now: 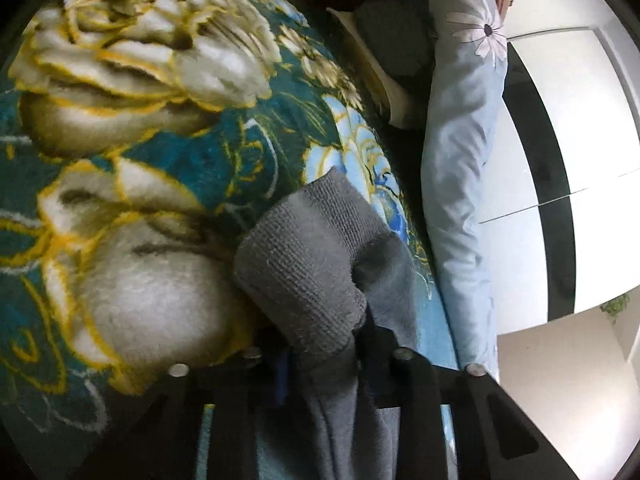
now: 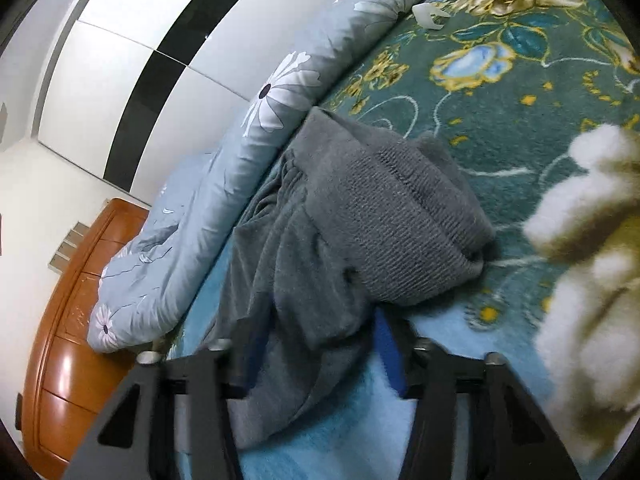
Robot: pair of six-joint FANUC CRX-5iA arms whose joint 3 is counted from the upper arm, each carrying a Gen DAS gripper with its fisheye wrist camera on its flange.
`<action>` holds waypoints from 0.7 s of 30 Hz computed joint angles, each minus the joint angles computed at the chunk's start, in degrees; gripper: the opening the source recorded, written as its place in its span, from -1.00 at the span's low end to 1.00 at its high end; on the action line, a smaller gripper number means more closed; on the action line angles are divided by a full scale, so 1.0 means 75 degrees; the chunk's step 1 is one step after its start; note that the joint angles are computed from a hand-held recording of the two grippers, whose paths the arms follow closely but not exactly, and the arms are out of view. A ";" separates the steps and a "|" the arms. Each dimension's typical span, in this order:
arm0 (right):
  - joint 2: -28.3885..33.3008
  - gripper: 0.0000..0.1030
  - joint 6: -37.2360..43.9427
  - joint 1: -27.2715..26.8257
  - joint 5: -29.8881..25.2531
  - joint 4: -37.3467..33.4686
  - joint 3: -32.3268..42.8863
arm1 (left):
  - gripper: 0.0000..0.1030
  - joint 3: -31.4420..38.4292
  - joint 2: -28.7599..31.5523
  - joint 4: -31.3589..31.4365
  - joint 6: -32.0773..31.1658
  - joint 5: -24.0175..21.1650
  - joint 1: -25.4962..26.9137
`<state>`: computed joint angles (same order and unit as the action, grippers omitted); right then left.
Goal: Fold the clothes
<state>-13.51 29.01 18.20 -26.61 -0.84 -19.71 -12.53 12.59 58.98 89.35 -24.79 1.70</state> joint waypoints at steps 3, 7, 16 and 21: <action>0.0158 -0.78 0.0185 0.0031 -0.0248 -0.0025 0.0295 | -0.61 -0.0170 -0.0157 0.0472 -0.0438 0.0320 -0.0118; -0.0252 -0.82 0.0239 0.0214 -0.0115 0.0730 0.0242 | -0.62 -0.0232 -0.0566 0.0504 -0.0933 0.0224 -0.0029; -0.1669 -0.85 0.1153 0.0645 -0.0780 0.0406 -0.0039 | -0.62 -0.1340 -0.2787 0.0201 -0.1351 -0.0550 0.0671; -0.2923 -0.85 0.0904 0.1126 -0.1733 0.0581 -0.0800 | -0.62 -0.2423 -0.4408 -0.1047 -0.0784 -0.1843 0.1643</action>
<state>-35.44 35.79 26.65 -39.60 3.51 -25.71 -30.70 -20.47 51.13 83.47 -38.62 14.02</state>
